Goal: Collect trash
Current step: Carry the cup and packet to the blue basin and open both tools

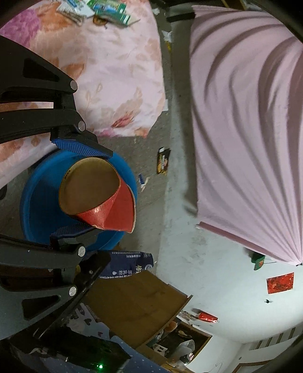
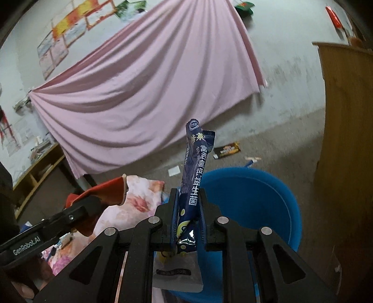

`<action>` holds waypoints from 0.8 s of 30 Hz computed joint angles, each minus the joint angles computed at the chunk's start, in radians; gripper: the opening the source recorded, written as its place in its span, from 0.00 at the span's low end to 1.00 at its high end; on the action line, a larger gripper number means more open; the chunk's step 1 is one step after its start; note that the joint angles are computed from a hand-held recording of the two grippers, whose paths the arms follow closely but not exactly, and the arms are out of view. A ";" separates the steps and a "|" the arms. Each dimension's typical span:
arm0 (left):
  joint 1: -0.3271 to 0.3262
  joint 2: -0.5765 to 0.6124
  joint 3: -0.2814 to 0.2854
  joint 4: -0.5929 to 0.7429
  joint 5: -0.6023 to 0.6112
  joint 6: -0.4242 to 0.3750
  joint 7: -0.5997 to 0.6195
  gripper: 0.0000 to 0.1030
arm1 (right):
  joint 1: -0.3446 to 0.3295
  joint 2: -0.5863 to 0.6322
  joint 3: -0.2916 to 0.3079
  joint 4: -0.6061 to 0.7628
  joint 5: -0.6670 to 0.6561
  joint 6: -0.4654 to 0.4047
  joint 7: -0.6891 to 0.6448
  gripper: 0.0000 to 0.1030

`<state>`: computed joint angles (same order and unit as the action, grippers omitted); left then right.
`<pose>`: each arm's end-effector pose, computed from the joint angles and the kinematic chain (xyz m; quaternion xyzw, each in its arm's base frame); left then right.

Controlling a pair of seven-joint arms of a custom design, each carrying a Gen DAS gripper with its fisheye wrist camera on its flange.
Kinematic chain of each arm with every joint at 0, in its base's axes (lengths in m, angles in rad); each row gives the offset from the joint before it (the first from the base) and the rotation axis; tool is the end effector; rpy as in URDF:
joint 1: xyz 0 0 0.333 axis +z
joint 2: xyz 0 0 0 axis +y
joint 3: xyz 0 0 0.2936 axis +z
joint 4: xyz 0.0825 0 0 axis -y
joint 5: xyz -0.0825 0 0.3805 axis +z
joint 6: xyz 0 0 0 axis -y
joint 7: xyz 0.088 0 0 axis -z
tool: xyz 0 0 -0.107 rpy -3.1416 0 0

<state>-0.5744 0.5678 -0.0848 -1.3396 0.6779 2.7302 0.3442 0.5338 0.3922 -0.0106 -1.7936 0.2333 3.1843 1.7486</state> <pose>0.5878 -0.4648 0.4743 -0.6618 0.6043 -0.4122 0.1641 0.6018 0.3236 0.4347 -0.6542 0.5859 -0.1553 0.4524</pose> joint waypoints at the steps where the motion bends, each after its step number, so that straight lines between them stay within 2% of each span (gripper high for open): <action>1: 0.012 0.016 -0.016 0.018 -0.021 -0.002 0.025 0.45 | 0.003 0.000 -0.004 0.001 0.002 -0.012 0.005 0.14; 3: 0.026 0.043 -0.038 0.047 -0.065 -0.015 0.068 0.45 | -0.038 0.005 0.032 0.008 0.013 -0.026 -0.011 0.14; 8: 0.015 0.093 -0.025 0.109 -0.115 -0.026 0.092 0.55 | -0.016 0.006 -0.004 0.019 -0.001 -0.064 0.031 0.19; 11: 0.008 0.092 -0.014 0.108 -0.122 -0.033 0.086 0.55 | -0.016 0.000 -0.011 0.008 -0.010 -0.057 0.053 0.27; 13: -0.003 0.070 0.007 0.073 -0.102 -0.010 0.053 0.55 | -0.009 -0.005 -0.022 0.001 -0.019 -0.049 0.069 0.27; 15: -0.029 0.040 0.047 0.036 -0.048 0.006 -0.009 0.56 | 0.000 -0.007 -0.032 -0.006 -0.027 -0.036 0.083 0.27; 17: -0.051 0.011 0.078 0.001 0.018 0.011 -0.076 0.61 | 0.011 -0.008 -0.044 -0.011 -0.036 -0.018 0.090 0.27; 20: -0.092 -0.064 0.139 -0.085 0.173 0.020 -0.235 0.65 | 0.078 -0.010 -0.113 -0.022 -0.062 0.025 0.109 0.27; 22: -0.117 -0.121 0.169 -0.144 0.281 0.000 -0.333 0.68 | 0.118 -0.014 -0.146 -0.032 -0.066 0.072 0.096 0.31; 24: -0.140 -0.182 0.191 -0.206 0.392 -0.034 -0.433 0.76 | 0.166 -0.011 -0.186 -0.034 -0.051 0.109 0.073 0.44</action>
<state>-0.7144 0.3861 0.1060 -1.5460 1.0700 2.6962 -0.0890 0.6997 0.3809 -0.1965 -1.8276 0.1819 3.2931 1.8211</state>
